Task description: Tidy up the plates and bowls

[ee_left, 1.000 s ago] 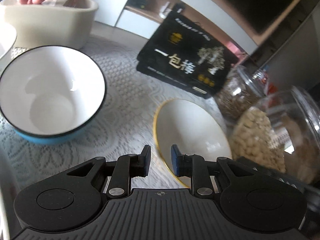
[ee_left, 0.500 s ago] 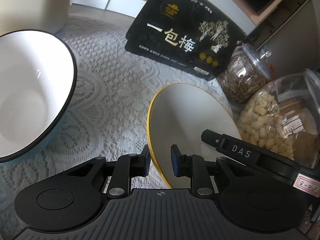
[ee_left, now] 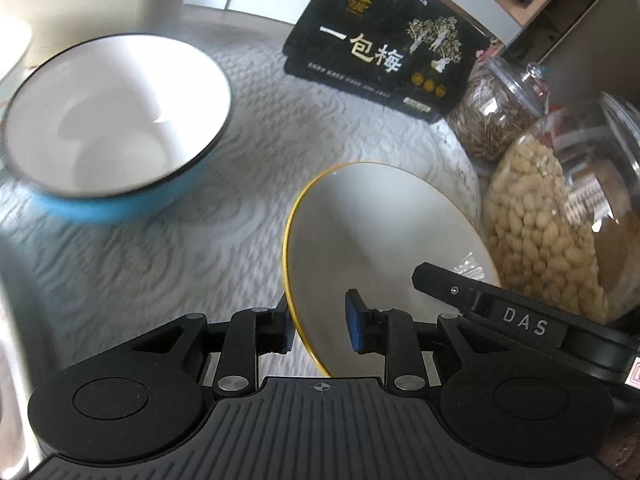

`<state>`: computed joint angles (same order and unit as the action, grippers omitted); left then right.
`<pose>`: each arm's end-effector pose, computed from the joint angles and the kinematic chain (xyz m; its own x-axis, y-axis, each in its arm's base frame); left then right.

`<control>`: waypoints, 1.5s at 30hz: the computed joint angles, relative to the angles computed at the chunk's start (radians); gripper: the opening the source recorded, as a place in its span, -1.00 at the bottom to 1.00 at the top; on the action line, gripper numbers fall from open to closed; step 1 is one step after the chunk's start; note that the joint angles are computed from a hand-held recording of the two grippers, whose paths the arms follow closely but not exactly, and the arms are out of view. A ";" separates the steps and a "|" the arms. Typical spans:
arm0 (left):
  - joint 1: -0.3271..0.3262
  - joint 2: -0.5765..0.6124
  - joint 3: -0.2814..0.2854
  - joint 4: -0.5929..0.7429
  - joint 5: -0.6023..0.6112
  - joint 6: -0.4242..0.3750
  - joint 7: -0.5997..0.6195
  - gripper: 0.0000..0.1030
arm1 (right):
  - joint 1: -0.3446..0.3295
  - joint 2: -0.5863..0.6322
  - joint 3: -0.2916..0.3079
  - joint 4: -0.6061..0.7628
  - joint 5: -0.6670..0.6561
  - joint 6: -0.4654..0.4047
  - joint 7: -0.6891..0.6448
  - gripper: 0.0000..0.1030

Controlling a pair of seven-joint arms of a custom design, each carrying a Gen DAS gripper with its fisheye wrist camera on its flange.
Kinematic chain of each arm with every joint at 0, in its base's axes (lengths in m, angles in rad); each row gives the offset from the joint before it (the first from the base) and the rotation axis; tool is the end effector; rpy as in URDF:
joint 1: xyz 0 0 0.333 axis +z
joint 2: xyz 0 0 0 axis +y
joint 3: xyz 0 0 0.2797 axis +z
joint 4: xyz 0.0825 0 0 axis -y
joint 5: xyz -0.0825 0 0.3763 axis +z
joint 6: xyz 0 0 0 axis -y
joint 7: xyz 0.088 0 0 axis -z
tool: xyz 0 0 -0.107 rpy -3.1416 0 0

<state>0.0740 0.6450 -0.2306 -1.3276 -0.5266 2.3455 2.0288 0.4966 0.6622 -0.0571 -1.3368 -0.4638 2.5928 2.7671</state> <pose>0.7292 -0.0827 0.3800 -0.3196 -0.8520 0.4147 -0.8773 0.1007 -0.4692 0.6663 0.3346 0.3806 -0.2993 -0.9146 -0.2720 -0.7093 0.4039 -0.5778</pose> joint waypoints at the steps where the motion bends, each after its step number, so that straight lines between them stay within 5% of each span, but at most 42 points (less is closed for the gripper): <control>1: 0.009 -0.021 -0.001 -0.030 -0.007 0.000 0.008 -0.45 | 0.011 -0.010 -0.005 -0.015 -0.010 0.006 0.013 -0.20; 12: 0.072 -0.242 0.050 -0.307 -0.057 -0.037 0.133 -0.45 | 0.061 -0.122 0.018 -0.211 -0.089 0.172 0.094 -0.16; 24: 0.125 -0.273 0.067 -0.324 -0.187 -0.121 0.237 -0.47 | 0.109 -0.153 -0.017 -0.264 -0.146 0.183 0.181 -0.17; 30: 0.184 -0.310 0.087 -0.335 -0.318 -0.131 0.327 -0.47 | 0.161 -0.190 -0.048 -0.252 -0.289 0.081 0.355 -0.17; 35: 0.214 -0.280 0.107 -0.271 -0.356 -0.133 0.313 -0.47 | 0.162 -0.149 -0.007 -0.138 -0.328 -0.080 0.329 -0.13; 41: 0.224 -0.253 0.129 -0.239 -0.320 0.032 0.274 -0.47 | 0.177 -0.107 0.001 -0.058 -0.349 -0.159 0.298 -0.13; 45: 0.226 -0.209 0.145 -0.201 -0.223 0.140 0.186 -0.47 | 0.174 -0.057 0.017 0.028 -0.344 -0.131 0.224 -0.13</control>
<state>0.2998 0.4357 -0.0859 -1.5282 -0.7499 2.4855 2.2148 0.6709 0.6050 -0.0404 -1.3089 -0.8077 2.4618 2.9912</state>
